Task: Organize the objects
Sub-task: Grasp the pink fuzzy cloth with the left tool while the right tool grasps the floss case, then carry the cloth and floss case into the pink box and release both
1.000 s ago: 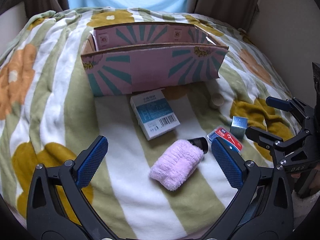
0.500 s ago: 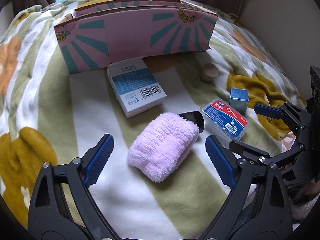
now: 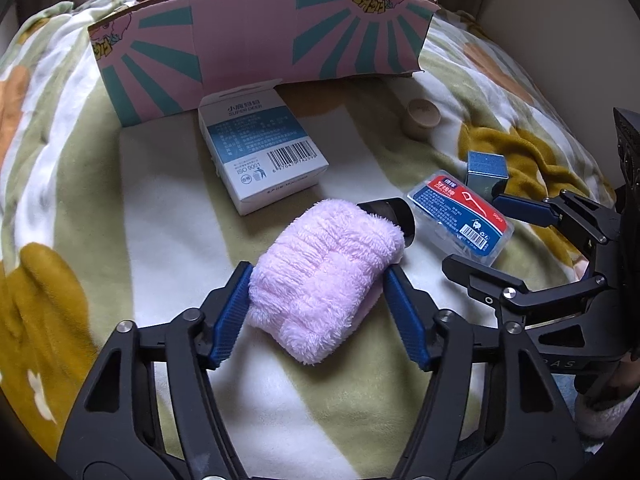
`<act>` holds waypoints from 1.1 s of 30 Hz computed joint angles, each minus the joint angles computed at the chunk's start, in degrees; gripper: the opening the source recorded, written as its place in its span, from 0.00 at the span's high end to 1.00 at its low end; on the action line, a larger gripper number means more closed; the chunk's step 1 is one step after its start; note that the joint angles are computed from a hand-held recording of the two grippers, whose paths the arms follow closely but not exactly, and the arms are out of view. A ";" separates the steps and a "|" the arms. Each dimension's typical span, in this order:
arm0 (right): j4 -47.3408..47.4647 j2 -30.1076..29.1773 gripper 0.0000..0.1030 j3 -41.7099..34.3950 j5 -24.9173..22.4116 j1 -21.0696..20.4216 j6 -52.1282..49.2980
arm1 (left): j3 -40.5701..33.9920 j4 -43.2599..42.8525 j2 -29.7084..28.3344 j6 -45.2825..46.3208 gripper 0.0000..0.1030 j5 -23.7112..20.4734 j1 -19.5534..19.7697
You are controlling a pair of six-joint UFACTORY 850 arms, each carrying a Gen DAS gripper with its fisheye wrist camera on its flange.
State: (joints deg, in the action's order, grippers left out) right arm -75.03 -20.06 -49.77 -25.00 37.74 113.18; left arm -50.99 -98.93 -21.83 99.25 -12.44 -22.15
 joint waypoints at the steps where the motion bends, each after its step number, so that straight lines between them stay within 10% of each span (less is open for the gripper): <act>1: 0.18 -0.30 0.30 -0.16 0.12 -0.03 -0.11 | 0.00 -0.06 -0.06 0.14 0.43 -0.20 0.10; 8: 0.35 -0.91 0.51 -0.37 1.81 -0.71 0.44 | 0.24 -1.18 0.21 1.99 0.57 -0.16 0.39; 33: -1.64 3.29 0.52 0.22 -0.81 -1.02 0.99 | 1.43 3.28 5.93 -2.61 0.64 -1.87 2.37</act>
